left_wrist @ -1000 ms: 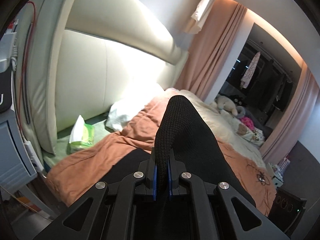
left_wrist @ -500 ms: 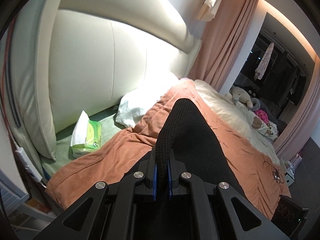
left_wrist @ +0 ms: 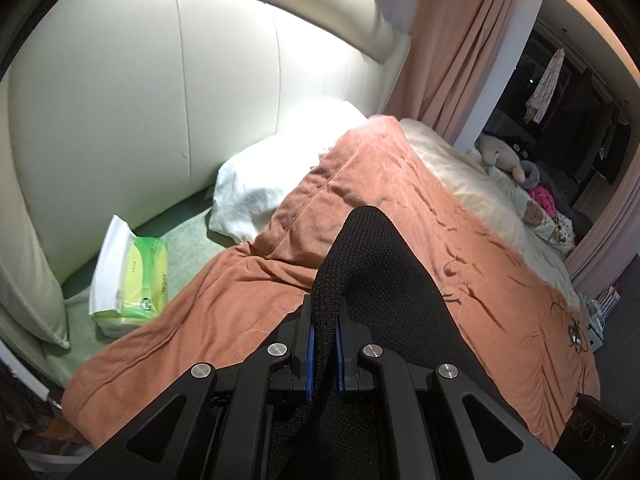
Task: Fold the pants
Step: 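Lower the shorts stack onto the duvet beside the headboard with both grippers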
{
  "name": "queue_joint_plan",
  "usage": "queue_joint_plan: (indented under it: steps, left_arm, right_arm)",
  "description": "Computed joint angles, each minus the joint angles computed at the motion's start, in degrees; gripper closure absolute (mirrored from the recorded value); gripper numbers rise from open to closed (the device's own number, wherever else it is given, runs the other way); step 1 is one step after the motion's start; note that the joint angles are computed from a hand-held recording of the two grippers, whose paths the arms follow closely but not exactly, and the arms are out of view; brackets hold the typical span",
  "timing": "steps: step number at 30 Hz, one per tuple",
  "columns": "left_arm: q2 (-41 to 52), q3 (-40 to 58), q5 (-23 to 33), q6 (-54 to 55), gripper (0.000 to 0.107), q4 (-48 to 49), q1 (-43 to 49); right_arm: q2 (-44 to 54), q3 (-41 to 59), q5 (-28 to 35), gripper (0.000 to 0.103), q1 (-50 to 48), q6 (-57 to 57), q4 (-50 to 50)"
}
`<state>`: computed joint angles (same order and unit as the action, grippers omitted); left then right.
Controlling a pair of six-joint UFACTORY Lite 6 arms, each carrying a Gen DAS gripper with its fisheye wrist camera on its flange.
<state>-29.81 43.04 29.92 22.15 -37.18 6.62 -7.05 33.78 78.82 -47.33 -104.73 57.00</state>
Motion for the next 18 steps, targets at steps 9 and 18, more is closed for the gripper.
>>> queue_joint_plan:
  steps: [9,18]
  left_arm:
    - [16.2,1.6,-7.6,-9.9,0.097,9.0,-6.6]
    - [1.3,-7.7,-2.1,-14.3,0.056,13.3,-0.2]
  right_arm:
    - [7.7,2.5,-4.1,0.063,2.4,6.5,-1.9]
    - [10.1,8.0,-1.7,0.060,4.1,12.5,1.3]
